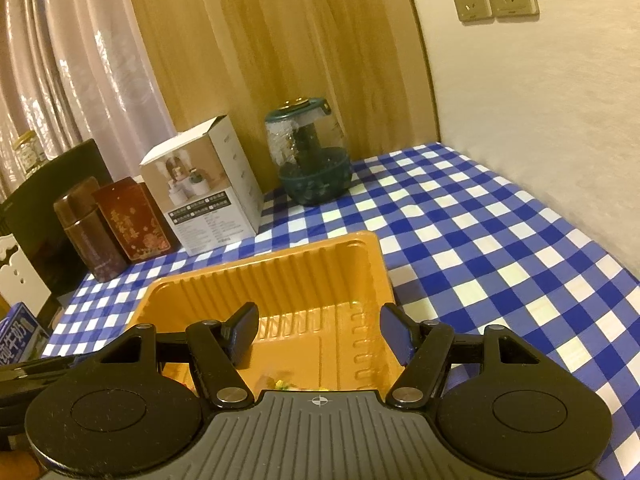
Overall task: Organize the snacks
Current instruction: 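Move both open grippers back over the remaining snacks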
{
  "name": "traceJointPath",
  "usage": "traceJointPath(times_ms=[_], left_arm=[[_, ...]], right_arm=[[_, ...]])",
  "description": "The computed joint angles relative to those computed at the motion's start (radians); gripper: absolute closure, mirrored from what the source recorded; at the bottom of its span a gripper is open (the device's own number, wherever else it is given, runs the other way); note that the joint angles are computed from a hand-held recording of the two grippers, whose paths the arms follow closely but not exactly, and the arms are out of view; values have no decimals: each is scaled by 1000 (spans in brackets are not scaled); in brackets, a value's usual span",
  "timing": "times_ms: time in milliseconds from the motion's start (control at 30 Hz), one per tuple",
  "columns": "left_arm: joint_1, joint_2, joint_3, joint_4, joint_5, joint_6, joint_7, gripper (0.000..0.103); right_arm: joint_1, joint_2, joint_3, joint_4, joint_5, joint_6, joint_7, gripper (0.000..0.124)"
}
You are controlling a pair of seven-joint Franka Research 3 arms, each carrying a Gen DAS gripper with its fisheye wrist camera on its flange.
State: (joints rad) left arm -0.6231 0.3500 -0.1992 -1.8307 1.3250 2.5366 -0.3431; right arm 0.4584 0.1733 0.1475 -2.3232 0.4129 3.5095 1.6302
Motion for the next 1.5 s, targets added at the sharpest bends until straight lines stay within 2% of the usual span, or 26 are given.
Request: traceJointPath(times_ms=[200,500,700,900,1133,1200,1333,1400,1500], left_arm=[[-7,-22,-6,-18,19,-16,-14,59],[-14,-63,-35,-55,33,-53,-21,58],[-18,-107,-62,-106,38,-84,-47,58],[-22,-153,-96,-165,26,-109,-66,58],[-35,-199,-136,-225,1,-146,-74,58],[-37,-212,-145,-243,-9,-152,-82,57],[-40,-236,-163,-278,-33,-162,-92,54],[-41,-247,-171,-294,-39,-167,-97,51],[-40,-263,-181,-317,-54,-162,-98,49]], right_arm=[[49,-8,-29,-11,89,41,-89,57],[50,-46,-6,-66,137,115,-145,57],[40,-83,10,-126,107,167,-155,57],[29,-151,21,-206,63,169,-100,57],[38,-238,34,-308,49,177,-121,57],[39,-266,33,-341,19,169,-113,57],[49,-320,1,-415,-135,142,-55,57],[62,-340,-40,-446,-260,129,1,57],[103,-359,-151,-466,-535,78,109,57]])
